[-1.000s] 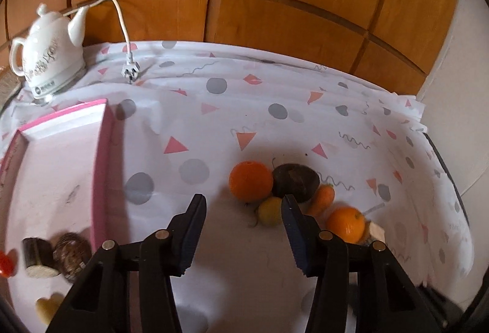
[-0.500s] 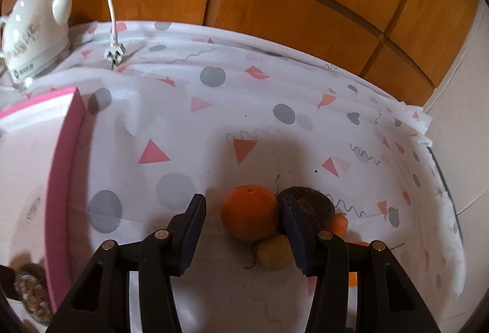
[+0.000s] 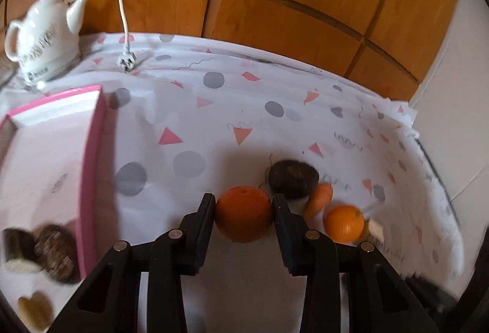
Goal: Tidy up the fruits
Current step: 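Close the left tool on the orange and lift it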
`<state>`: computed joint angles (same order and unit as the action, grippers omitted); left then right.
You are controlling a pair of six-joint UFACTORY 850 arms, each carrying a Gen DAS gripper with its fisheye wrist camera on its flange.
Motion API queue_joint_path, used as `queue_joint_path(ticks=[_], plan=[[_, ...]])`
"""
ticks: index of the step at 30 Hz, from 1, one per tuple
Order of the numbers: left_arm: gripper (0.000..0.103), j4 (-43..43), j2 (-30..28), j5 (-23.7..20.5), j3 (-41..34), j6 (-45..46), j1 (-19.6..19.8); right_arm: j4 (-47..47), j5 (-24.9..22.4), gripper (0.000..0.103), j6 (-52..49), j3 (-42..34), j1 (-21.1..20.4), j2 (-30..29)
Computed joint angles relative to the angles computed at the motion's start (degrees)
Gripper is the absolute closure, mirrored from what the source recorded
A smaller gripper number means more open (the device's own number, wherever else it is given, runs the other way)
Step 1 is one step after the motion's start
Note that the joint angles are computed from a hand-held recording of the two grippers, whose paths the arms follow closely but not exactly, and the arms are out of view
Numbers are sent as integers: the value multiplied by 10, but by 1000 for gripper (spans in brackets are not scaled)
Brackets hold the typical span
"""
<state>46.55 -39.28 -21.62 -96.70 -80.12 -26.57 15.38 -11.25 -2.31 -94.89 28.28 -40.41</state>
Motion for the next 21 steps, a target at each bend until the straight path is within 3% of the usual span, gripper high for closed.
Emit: queue_joint_path(ticks=[6,9,11,15,17,21], plan=[[64,141,39,-15,69,-97,-33,-46,5,69,63,7,-6,6],[64,160,45,-10,93,-117,-38,-74,2,69,89,3,-9,3],[64,220,54,-11,113,-174,-44,-89,1,65,104,-1,-12,1],[64,223,55,-6,115,-178,-43,-51,2,65,57,0,-13,4],[64,180,50,14,110,-137,-37,-17,6,65,15,4,-10,6],[64,181,38,-2,97,-121,-42,-65,9,65,67,0,-8,2]])
